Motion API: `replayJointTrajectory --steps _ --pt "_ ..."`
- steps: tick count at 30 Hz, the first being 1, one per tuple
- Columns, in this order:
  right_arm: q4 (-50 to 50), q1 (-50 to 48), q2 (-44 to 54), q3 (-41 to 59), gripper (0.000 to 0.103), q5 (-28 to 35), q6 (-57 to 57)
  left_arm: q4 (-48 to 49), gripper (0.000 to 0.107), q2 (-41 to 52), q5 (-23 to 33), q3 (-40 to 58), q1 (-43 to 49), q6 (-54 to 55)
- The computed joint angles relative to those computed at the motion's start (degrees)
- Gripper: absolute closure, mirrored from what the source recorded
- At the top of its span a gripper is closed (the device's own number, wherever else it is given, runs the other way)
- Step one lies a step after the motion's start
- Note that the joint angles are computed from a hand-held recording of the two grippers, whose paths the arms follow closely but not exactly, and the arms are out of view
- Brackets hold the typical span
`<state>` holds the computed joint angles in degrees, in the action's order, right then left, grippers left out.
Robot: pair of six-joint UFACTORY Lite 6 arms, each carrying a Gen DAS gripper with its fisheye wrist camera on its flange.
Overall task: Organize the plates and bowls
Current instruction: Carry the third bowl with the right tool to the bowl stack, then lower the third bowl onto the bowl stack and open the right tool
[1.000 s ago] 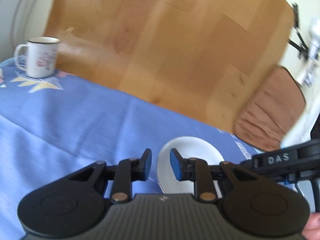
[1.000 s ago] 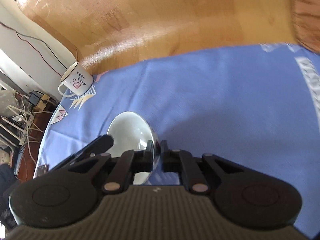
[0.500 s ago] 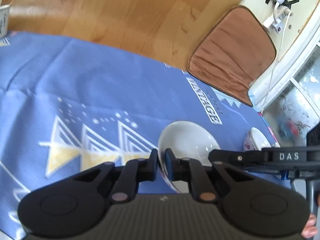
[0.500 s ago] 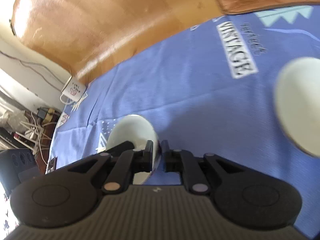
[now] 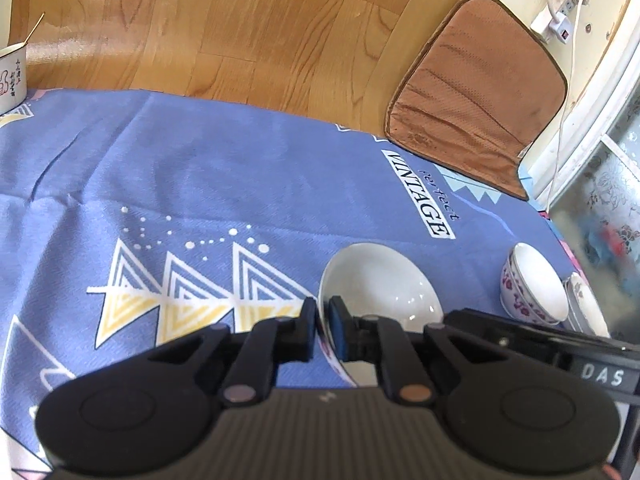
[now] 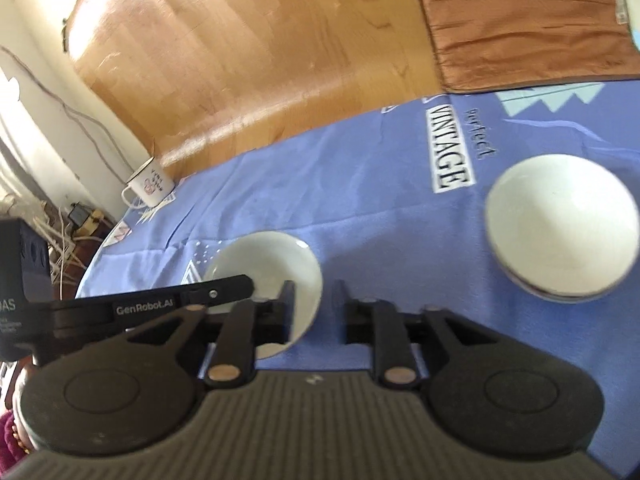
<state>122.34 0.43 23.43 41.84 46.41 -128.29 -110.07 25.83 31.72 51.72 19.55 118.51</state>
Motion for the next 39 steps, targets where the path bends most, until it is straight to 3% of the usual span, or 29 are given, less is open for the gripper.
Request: replayJointTrajectory --steps 6,7,9,10,18,23,29,36,39 --pt "3.74 2.72 3.23 1.33 0.072 0.02 -3.56 -0.38 0.097 0.32 -0.59 -0.19 0.31 0.51" --pt "4.11 3.05 3.67 1.51 0.074 -0.09 -4.08 -0.14 0.097 0.52 -0.45 -0.05 0.48 0.25" --pt "4.01 3.19 4.19 1.47 0.088 0.35 -4.53 0.17 0.097 0.31 -0.28 -0.22 0.60 0.06" --pt "4.36 3.14 3.98 1.07 0.089 0.75 -4.95 1.15 0.097 -0.05 -0.14 -0.30 0.58 -0.86" --pt "5.81 -4.84 -5.92 -7.58 0.092 6.28 -9.72 6.61 0.097 -5.61 1.39 1.23 -6.27 -8.81" --pt "6.97 -14.85 -11.27 -12.96 0.092 10.26 -14.66 6.11 0.096 -4.15 -2.02 7.07 -17.24 -11.57" --pt "5.13 -25.18 -9.21 -12.62 0.092 12.39 -15.79 10.22 0.096 2.07 -5.88 15.83 -26.24 -19.28" --pt "6.37 -26.51 -4.55 -10.28 0.091 12.16 -16.79 9.80 0.094 6.36 -11.42 19.99 -30.35 -19.46" --pt "8.67 -25.32 -2.67 -9.21 0.091 12.03 -18.39 4.91 0.094 7.27 -15.34 20.59 -31.76 -14.23"
